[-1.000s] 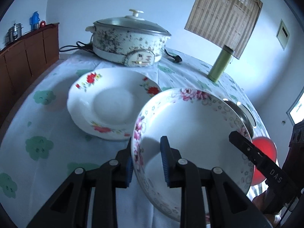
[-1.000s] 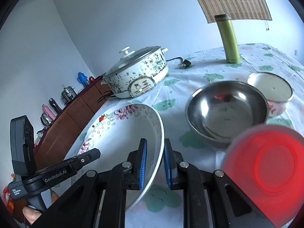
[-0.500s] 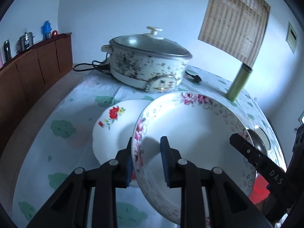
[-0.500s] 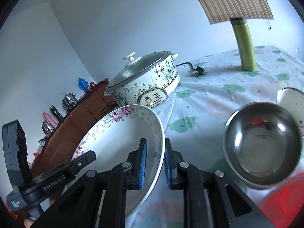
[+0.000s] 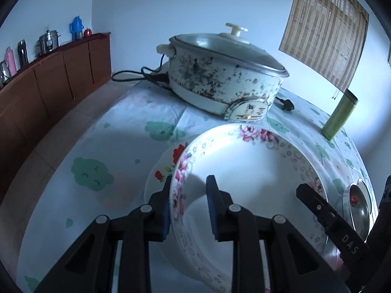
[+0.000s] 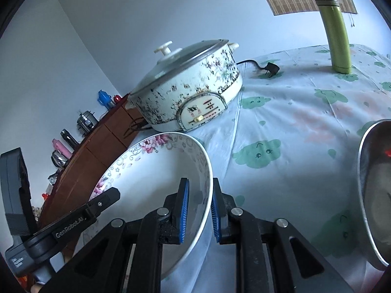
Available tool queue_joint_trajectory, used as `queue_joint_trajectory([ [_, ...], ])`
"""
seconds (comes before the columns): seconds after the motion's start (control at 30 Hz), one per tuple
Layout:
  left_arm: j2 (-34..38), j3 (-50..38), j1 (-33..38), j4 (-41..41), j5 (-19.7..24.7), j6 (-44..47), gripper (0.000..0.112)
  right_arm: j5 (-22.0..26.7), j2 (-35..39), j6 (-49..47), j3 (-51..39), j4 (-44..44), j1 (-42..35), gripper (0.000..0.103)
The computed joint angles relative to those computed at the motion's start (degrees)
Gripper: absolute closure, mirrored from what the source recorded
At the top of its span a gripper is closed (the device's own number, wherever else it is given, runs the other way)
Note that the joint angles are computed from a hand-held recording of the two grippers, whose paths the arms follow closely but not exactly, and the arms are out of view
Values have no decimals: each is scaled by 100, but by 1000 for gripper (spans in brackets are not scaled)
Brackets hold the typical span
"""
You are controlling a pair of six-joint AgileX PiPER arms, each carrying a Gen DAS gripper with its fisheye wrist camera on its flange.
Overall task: Organize plates and bowls
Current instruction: 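Carry the pink-flower plate with the right tool over the plate stack, then lower the pink-flower plate onto the stack and open the right tool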
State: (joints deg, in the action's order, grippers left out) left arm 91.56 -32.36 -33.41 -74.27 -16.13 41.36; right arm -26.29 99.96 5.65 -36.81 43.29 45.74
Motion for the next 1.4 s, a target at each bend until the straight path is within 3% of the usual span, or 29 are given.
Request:
queue_joint_trajectory([
  [0.5, 364, -173, -65, -380, -298, 279, 89, -16, 436, -1363, -446, 891, 107, 84],
  [1.07, 313, -122, -11, -217, -236, 106, 89, -101, 374, 2, -187, -361, -70, 82],
  [1.4, 462, -299, -353, -1156, -671, 1017, 89, -447, 332, -2477, -432, 2152, 526, 81],
])
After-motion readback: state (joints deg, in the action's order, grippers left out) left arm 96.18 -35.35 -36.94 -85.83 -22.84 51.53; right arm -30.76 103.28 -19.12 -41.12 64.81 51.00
